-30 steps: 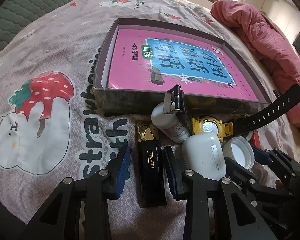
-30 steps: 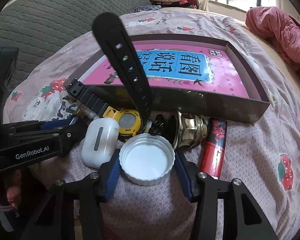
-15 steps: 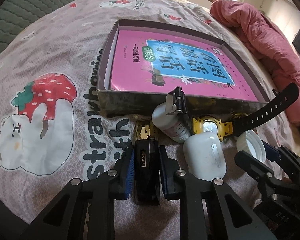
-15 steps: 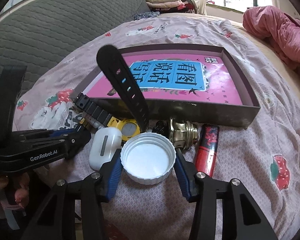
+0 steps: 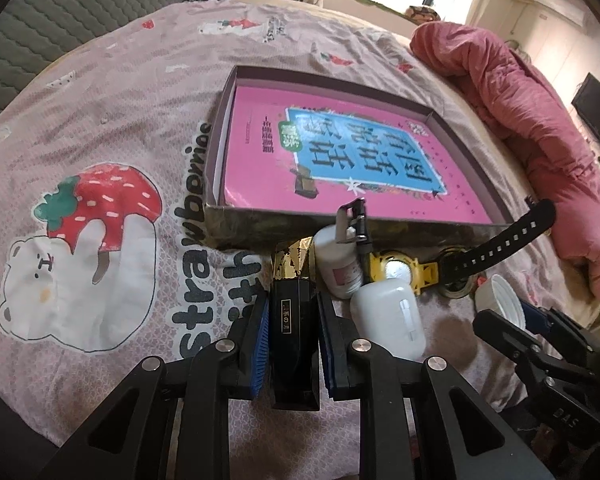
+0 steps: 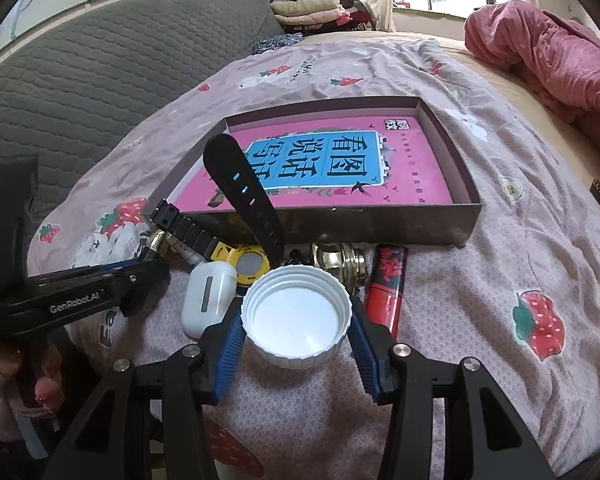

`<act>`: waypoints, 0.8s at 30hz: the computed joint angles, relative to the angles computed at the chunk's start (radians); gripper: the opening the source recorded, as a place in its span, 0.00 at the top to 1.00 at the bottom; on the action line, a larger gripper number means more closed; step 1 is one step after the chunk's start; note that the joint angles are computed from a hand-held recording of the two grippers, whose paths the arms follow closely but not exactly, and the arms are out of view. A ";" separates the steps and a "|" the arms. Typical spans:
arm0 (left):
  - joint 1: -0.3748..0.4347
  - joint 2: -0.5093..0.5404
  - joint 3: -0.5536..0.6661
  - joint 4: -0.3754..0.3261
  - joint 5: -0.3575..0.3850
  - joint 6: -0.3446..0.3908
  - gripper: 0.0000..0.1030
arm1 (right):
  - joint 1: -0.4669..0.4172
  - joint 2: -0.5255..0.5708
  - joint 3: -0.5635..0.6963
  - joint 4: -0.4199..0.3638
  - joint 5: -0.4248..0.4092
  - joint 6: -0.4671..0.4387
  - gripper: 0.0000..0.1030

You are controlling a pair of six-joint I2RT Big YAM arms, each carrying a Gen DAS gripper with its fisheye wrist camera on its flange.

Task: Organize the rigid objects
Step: 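Lift black lighter with left tool while right tool lifts cap, carrying both over tray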

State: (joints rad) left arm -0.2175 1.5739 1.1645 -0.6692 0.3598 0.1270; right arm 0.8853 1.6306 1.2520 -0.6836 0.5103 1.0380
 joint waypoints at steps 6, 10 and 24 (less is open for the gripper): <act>0.011 -0.025 -0.013 0.024 0.001 -0.012 0.78 | 0.002 -0.014 -0.010 0.000 0.014 0.013 0.52; 0.021 -0.034 -0.014 0.034 0.002 -0.021 0.78 | 0.005 -0.024 -0.012 -0.001 0.036 0.021 0.52; 0.015 -0.131 -0.087 0.163 -0.015 0.013 0.78 | 0.028 -0.045 0.014 -0.065 0.162 -0.010 0.52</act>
State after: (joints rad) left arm -0.2029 1.4432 1.0771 -0.5058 0.3453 0.1404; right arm 0.9133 1.5860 1.2663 -0.7483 0.6727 1.0279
